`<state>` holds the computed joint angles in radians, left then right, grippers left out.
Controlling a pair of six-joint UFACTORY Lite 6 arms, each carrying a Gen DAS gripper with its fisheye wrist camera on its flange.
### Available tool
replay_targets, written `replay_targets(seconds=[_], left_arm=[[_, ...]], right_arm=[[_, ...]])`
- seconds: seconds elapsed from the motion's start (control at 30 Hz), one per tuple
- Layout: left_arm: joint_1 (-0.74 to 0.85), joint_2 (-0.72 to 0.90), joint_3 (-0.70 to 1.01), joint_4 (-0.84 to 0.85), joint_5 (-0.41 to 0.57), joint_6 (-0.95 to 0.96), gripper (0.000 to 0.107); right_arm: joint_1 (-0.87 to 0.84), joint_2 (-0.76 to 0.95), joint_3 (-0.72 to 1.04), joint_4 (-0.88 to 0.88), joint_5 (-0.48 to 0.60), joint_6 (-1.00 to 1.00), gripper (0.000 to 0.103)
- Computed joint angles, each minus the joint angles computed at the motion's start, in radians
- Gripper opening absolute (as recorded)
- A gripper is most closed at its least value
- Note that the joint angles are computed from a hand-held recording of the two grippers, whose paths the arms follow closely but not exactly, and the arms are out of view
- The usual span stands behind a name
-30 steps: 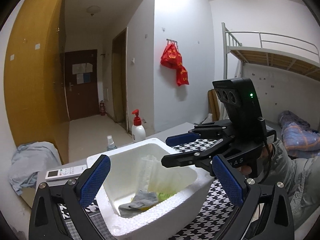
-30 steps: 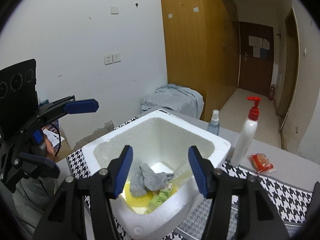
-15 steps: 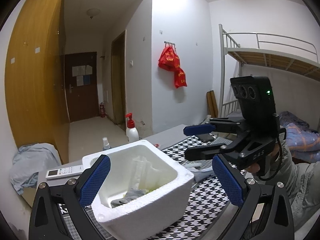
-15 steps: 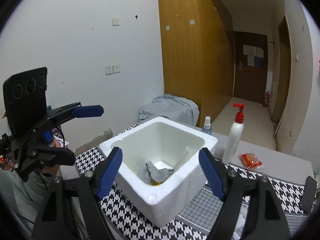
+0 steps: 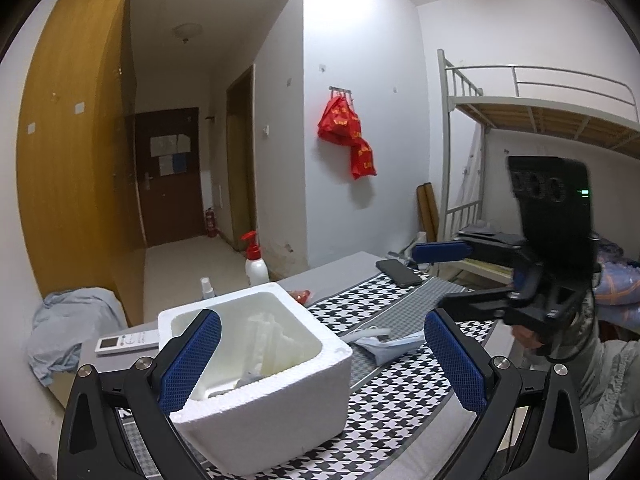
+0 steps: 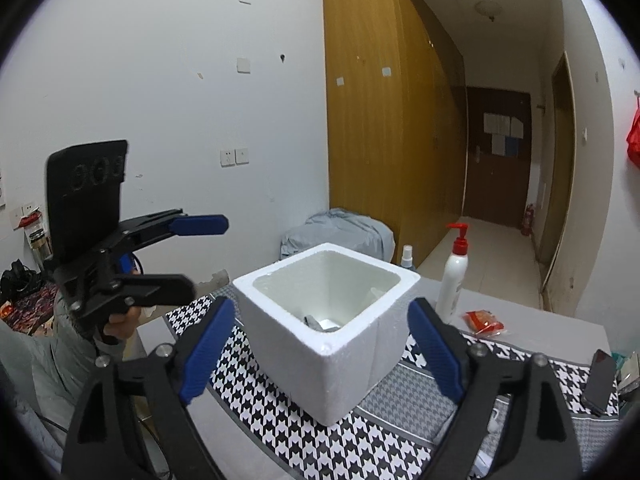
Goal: Organize soft objects
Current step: 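Pull both open tools back out of the foam box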
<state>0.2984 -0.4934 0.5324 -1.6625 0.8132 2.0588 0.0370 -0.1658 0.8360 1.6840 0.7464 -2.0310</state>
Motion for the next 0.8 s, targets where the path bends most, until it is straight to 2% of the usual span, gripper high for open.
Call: replay_targets(seconds=[0.2, 0.3, 0.37, 0.47, 0.6, 0.8], left_arm=[[-0.071, -0.045, -0.023, -0.032, -0.103, -0.035, 0.102], [-0.137, -0.078, -0.044, -0.104, -0.206, -0.026, 0.102], [-0.176, -0.1, -0.059, -0.142, -0.264, -0.024, 0.102], [-0.252, -0.12, -0.078, -0.257, -0.366, 0.041, 0.102], [-0.304, -0.136, -0.096, -0.315, -0.408, 0.047, 0.102], [-0.453, -0.19, -0.144, -0.674, -0.535, 0.317, 0.102]], right_arm=[[-0.064, -0.098, -0.09, -0.016, 0.047, -0.01, 0.091], [-0.094, -0.14, -0.13, -0.019, 0.055, -0.017, 0.094], [-0.12, -0.174, -0.165, -0.008, 0.071, -0.033, 0.1], [-0.174, -0.209, -0.203, -0.008, 0.117, -0.039, 0.1], [-0.237, -0.25, -0.254, -0.01, 0.158, -0.055, 0.1], [-0.339, -0.324, -0.336, -0.024, 0.224, -0.079, 0.102]])
